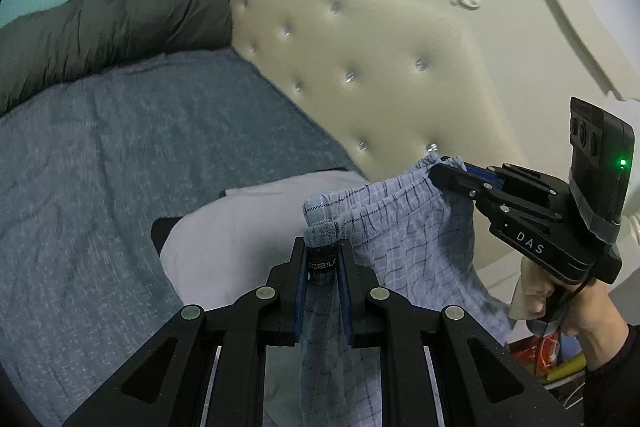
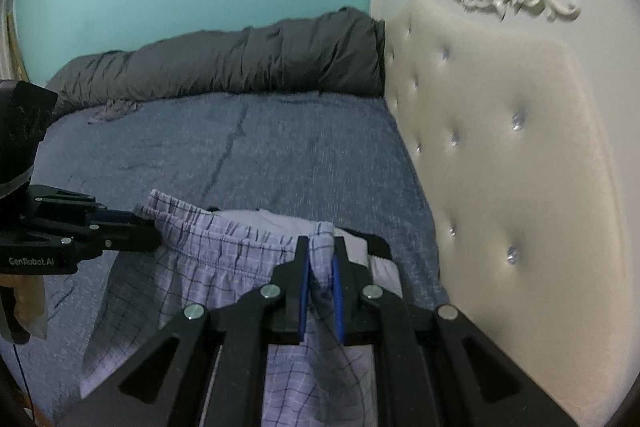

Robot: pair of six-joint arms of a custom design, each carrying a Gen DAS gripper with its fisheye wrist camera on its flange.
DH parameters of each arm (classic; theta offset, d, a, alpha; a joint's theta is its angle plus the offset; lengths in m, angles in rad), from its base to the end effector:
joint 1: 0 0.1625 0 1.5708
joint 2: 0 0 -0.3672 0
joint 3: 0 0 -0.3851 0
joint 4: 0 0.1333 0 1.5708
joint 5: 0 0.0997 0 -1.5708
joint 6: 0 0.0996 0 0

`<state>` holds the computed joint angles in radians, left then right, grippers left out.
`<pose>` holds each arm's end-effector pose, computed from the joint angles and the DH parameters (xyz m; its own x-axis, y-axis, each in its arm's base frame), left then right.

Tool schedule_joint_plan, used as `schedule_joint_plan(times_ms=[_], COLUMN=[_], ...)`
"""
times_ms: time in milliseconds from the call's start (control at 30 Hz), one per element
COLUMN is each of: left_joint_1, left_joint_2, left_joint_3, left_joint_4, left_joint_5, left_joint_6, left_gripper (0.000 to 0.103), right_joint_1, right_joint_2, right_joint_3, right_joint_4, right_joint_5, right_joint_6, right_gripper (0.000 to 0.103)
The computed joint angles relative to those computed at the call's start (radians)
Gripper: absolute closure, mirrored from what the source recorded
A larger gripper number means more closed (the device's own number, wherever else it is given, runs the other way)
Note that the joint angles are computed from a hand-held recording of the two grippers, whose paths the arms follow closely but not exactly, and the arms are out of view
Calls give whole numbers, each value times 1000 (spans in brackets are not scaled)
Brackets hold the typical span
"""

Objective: Fold clothes

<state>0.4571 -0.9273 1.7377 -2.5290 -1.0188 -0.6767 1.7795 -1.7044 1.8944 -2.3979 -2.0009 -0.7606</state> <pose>-0.4537 -0.4299 0.1080 -0.9028 0.2958 -0.3122 0.4132 0.7975 -0.4396 0.1858 -0.4342 0.4402 -0.5666 -0.5027 0.6529 -0.7690 0.6071 -0.1999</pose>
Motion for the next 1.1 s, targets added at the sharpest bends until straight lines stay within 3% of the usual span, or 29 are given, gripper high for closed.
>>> schedule_joint_plan(times_ms=[233, 767, 833, 900, 933, 1100], left_joint_1=[48, 81, 83, 77, 73, 52], left_joint_2=[27, 98, 103, 98, 91, 36], left_joint_3=[22, 1, -2, 0, 5, 46], left_joint_4=[-33, -32, -26, -11, -6, -18], left_joint_5=[-49, -49, -50, -33, -24, 24], left_joint_6=[-21, -35, -39, -43, -46, -70], left_gripper=[88, 84, 83, 79, 76, 69], right_joint_1=[-28, -67, -70, -73, -77, -105], right_joint_2=[49, 103, 101, 95, 87, 21], right_joint_3=[9, 6, 2, -7, -14, -55], right_joint_4=[5, -5, -7, -23, -22, 52], right_joint_5=[-46, -97, -89, -87, -73, 68], right_joint_6=[-5, 15, 21, 35, 49, 79], right_gripper=[94, 93, 88, 71, 68, 68])
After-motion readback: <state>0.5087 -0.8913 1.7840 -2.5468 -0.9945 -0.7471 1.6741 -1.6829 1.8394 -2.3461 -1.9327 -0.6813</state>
